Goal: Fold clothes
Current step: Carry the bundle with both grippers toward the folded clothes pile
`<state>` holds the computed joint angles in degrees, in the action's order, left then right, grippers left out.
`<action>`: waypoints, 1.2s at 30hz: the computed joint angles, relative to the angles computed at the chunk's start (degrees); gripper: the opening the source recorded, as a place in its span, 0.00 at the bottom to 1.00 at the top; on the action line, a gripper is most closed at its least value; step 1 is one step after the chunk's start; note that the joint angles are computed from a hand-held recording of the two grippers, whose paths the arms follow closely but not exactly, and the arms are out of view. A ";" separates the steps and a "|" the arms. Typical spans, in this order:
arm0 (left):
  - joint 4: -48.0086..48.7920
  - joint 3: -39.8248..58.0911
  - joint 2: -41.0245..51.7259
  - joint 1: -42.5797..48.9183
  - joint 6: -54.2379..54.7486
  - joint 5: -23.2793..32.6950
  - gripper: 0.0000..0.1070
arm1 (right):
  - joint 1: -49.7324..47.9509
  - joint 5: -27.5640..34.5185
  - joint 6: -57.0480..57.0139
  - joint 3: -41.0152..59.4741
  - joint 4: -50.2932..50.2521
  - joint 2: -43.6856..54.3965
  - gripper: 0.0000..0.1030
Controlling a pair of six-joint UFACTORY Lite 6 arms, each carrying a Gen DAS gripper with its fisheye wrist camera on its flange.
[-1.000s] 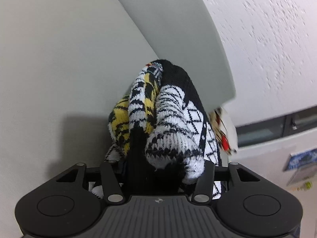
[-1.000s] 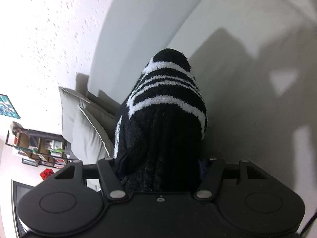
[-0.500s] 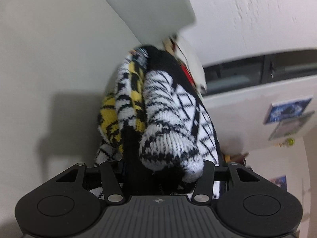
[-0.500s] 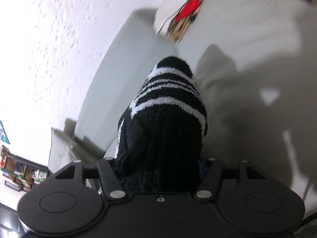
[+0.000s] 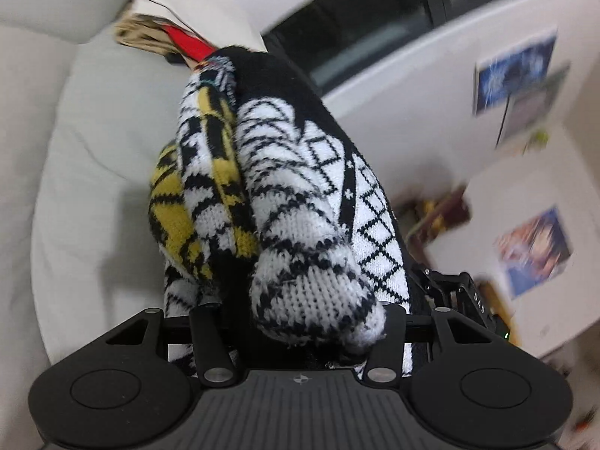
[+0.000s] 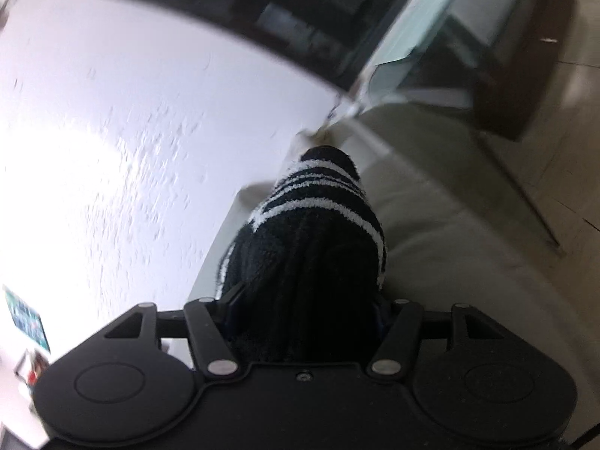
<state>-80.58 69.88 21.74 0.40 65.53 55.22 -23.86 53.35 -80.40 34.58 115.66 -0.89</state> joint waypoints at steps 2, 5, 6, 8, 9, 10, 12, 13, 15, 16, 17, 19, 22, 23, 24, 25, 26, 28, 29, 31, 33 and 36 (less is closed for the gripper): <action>3.47 -0.17 1.10 -1.99 -1.57 -2.30 0.55 | -2.02 -3.26 1.72 -1.48 -1.93 0.77 0.71; 2.58 -6.96 -1.97 -0.77 1.26 -3.67 0.65 | -6.17 -2.23 4.91 -4.14 -4.58 -0.62 0.77; 3.08 -8.74 -3.37 0.34 0.92 -3.54 0.64 | -7.19 -2.89 7.11 -4.68 -6.26 -3.00 0.78; 3.74 -11.68 -6.31 2.74 0.29 -2.92 0.62 | -7.04 -7.64 12.03 -4.99 -10.83 -9.82 0.79; 3.77 -12.02 -6.96 3.41 0.43 -2.58 0.59 | -5.96 -10.95 14.60 -4.84 -13.30 -13.80 0.81; 3.67 -11.65 -7.02 3.63 0.50 -2.33 0.57 | -5.18 -13.22 17.21 -4.42 -16.13 -16.67 0.81; 4.36 -9.63 -7.35 1.52 -2.79 -2.69 0.39 | -0.93 -18.15 20.49 -2.40 -19.23 -20.31 0.81; 4.94 -8.26 -7.44 0.04 -5.07 -2.99 0.37 | 0.95 -19.64 22.17 -1.76 -20.93 -21.82 0.81; 4.11 -8.34 -9.45 -1.01 -7.84 -1.40 0.34 | 4.26 -22.42 25.89 -0.40 -24.79 -24.31 0.81; 3.31 -8.86 -10.79 -1.23 -8.95 -0.28 0.34 | 3.93 -21.63 27.61 -0.55 -27.50 -26.09 0.81; 2.48 -9.34 -12.12 -1.48 -10.08 0.79 0.33 | 3.58 -20.73 29.25 -0.63 -30.11 -27.82 0.81; 1.11 -10.88 -14.40 -1.97 -12.08 2.31 0.33 | 4.25 -20.13 30.65 -0.31 -33.09 -29.44 0.81; 1.12 -15.86 -15.08 -2.55 -13.14 1.58 0.32 | 5.44 -20.16 31.80 -0.38 -36.17 -29.83 0.81; 1.47 -17.01 -13.16 -2.36 -12.68 0.48 0.32 | 6.45 -21.12 33.28 -0.83 -37.55 -30.22 0.81; 1.57 -17.71 -10.74 -1.70 -12.12 -0.40 0.33 | 6.59 -21.19 34.35 -1.14 -38.85 -30.61 0.81; 1.65 -18.11 -8.08 -1.06 -11.61 -1.34 0.34 | 6.79 -21.29 35.40 -1.37 -40.12 -30.90 0.81; 1.97 -17.90 -5.89 -0.14 -10.87 -1.45 0.38 | 7.31 -21.80 36.37 -1.14 -41.23 -30.64 0.81; 3.95 -16.55 -4.28 1.81 -9.53 -0.34 0.43 | 8.43 -22.73 38.18 -0.53 -43.52 -30.80 0.81; 6.01 -15.86 -5.62 2.02 -9.81 -0.40 0.48 | 9.03 -23.17 39.05 -0.16 -44.71 -31.13 0.81; 10.18 -15.94 -10.93 1.79 -10.10 -1.95 0.52 | 10.03 -23.65 43.05 0.84 -49.15 -32.55 0.82; 15.25 -17.79 -19.70 1.32 -10.50 -5.06 0.56 | 11.37 -23.99 50.42 2.65 -57.10 -34.85 0.83; 18.94 -21.25 -31.55 4.18 -7.24 -6.34 0.55 | 14.21 -23.41 62.53 6.32 -70.83 -38.11 0.87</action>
<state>-61.63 48.64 -9.81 4.58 58.29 48.88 -9.65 29.94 -17.87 40.90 44.83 -39.00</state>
